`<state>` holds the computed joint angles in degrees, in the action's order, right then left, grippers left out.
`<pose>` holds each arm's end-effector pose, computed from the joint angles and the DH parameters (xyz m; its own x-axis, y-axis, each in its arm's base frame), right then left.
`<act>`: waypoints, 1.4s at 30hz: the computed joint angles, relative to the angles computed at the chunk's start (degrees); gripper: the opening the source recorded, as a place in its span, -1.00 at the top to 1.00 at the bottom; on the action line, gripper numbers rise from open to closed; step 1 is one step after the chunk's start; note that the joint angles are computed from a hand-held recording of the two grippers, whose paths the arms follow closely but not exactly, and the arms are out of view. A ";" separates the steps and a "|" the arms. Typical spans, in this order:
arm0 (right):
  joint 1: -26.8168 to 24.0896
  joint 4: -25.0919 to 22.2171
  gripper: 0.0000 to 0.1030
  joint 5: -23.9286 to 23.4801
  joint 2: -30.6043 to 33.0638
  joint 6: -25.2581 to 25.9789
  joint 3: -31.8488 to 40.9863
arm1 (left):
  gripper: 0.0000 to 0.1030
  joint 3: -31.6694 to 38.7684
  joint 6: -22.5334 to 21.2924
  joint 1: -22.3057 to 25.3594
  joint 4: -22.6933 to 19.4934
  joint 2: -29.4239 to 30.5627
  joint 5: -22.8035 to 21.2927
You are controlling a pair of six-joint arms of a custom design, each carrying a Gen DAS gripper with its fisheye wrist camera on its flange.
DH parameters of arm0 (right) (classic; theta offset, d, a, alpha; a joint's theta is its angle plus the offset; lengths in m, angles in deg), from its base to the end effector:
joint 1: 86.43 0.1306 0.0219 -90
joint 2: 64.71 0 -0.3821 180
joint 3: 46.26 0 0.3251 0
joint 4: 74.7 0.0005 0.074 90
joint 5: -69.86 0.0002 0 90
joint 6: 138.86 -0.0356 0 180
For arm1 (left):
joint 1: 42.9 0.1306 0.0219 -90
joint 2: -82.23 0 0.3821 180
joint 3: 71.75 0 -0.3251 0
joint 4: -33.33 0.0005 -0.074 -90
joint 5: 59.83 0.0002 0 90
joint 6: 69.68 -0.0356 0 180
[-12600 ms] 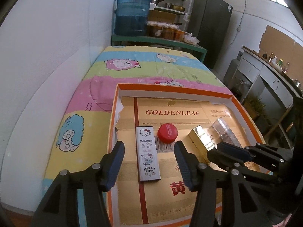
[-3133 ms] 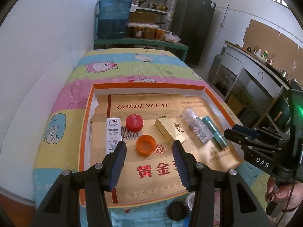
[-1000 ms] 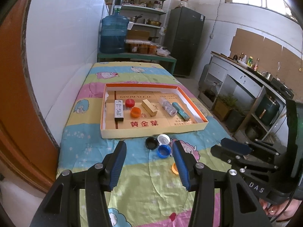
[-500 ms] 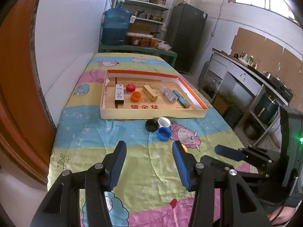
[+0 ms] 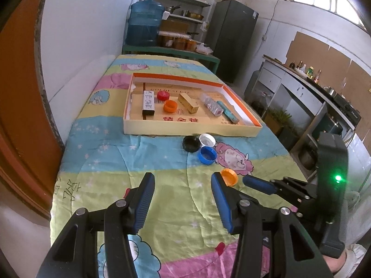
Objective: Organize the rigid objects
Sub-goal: 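Grasp the other orange cap with the right gripper while the left grasps the blue cap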
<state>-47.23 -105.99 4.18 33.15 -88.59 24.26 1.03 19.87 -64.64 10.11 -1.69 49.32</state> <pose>0.3336 0.2526 0.2688 -0.7708 0.1230 -0.6251 0.1077 0.9922 0.0623 0.3994 -0.1724 0.3037 -0.6696 0.2750 -0.6899 0.5648 0.7917 -0.2326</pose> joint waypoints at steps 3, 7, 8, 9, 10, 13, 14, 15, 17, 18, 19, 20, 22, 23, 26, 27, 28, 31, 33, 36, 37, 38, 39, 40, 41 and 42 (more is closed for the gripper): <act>-0.66 0.59 0.18 -0.06 1.52 1.81 0.88 | 0.02 0.88 -0.13 -0.22 -0.66 1.00 -0.10; -0.91 0.35 0.22 0.76 2.92 3.98 2.04 | 0.02 2.31 -0.21 -1.03 -1.23 2.61 -0.33; -1.01 0.39 0.35 0.89 3.09 4.23 2.17 | 0.02 2.56 -0.27 -1.24 -1.30 2.92 -0.40; -1.14 0.67 0.42 1.05 3.17 4.44 2.10 | 0.02 2.88 -0.32 -1.52 -1.44 3.28 -0.53; -1.23 1.03 0.42 0.86 3.09 4.45 1.90 | 0.02 3.31 -0.30 -1.87 -1.58 3.77 -0.70; -1.52 1.97 0.42 0.22 2.57 4.42 1.11 | 0.02 4.88 0.00 -2.94 -2.15 5.36 -1.03; -1.47 1.89 0.42 0.40 2.40 4.38 0.94 | 0.02 5.32 0.08 -3.22 -2.26 5.82 -1.11; -1.41 1.42 0.42 0.90 2.07 4.08 0.64 | 0.02 6.04 0.16 -3.67 -2.51 6.54 -1.24; -1.22 0.54 0.42 1.83 1.08 3.00 -0.34 | 0.02 7.45 0.10 -4.77 -3.14 8.13 -1.78; -1.24 0.13 0.42 2.14 0.12 2.12 -1.31 | 0.02 8.15 -0.09 -5.37 -3.47 8.92 -2.12; -1.28 0.09 0.42 2.18 -0.75 1.49 -2.20 | 0.02 8.94 -0.40 -6.29 -3.59 9.93 -2.75; -1.37 0.15 0.42 2.19 -1.68 0.84 -3.17 | 0.02 9.11 -0.57 -6.83 -3.47 10.35 -3.30; -1.59 -0.09 0.42 2.52 -3.61 -0.67 -5.07 | 0.02 10.44 -1.05 -8.45 -3.37 12.18 -5.55; -1.71 -0.10 0.41 2.65 -4.43 -1.18 -5.88 | 0.02 10.93 -1.15 -8.87 -3.48 12.79 -6.39; -2.36 0.10 0.41 2.78 -6.79 -2.45 -8.26 | 0.02 13.06 -0.85 -10.14 -4.14 15.13 -8.66; -2.46 0.17 0.41 2.73 -7.25 -2.73 -8.71 | 0.02 13.21 -0.86 -10.54 -3.34 15.41 -9.75; -2.69 0.47 0.41 2.59 -7.71 -2.85 -9.25 | 0.02 13.49 -0.87 -10.72 -3.27 15.65 -10.04; -3.01 1.44 0.41 2.13 -8.49 -2.99 -10.32 | 0.04 14.29 -0.68 -11.22 -3.39 16.31 -10.98; -3.15 2.42 0.41 1.75 -8.90 -2.93 -11.05 | 0.27 13.98 -0.68 -11.48 -2.95 16.19 -12.33; -3.23 3.20 0.41 1.59 -9.09 -2.77 -11.48 | 0.40 13.83 -0.81 -11.39 -2.81 16.09 -13.19; -3.24 3.39 0.41 1.55 -9.01 -2.76 -11.48 | 0.40 13.79 -0.77 -11.19 -2.84 16.05 -12.72; -3.26 3.55 0.41 1.55 -8.99 -2.73 -11.51 | 0.40 13.71 -0.89 -11.05 -2.84 15.97 -12.44; -3.34 3.74 0.41 1.51 -8.92 -2.63 -11.52 | 0.40 13.55 -1.00 -10.96 -2.73 15.87 -12.25; -3.32 3.81 0.41 1.55 -8.92 -2.61 -11.56 | 0.40 13.40 -1.10 -10.93 -2.70 15.76 -12.15; -3.32 3.81 0.41 1.55 -8.92 -2.61 -11.56 | 0.40 13.36 -1.26 -10.83 -2.74 15.68 -11.99; -3.31 3.90 0.41 1.60 -8.99 -2.64 -11.64 | 0.40 13.25 -1.33 -10.82 -2.79 15.57 -11.85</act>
<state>-50.53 -102.09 5.78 24.16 -91.23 12.62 14.28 18.54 -75.45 7.31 13.87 37.47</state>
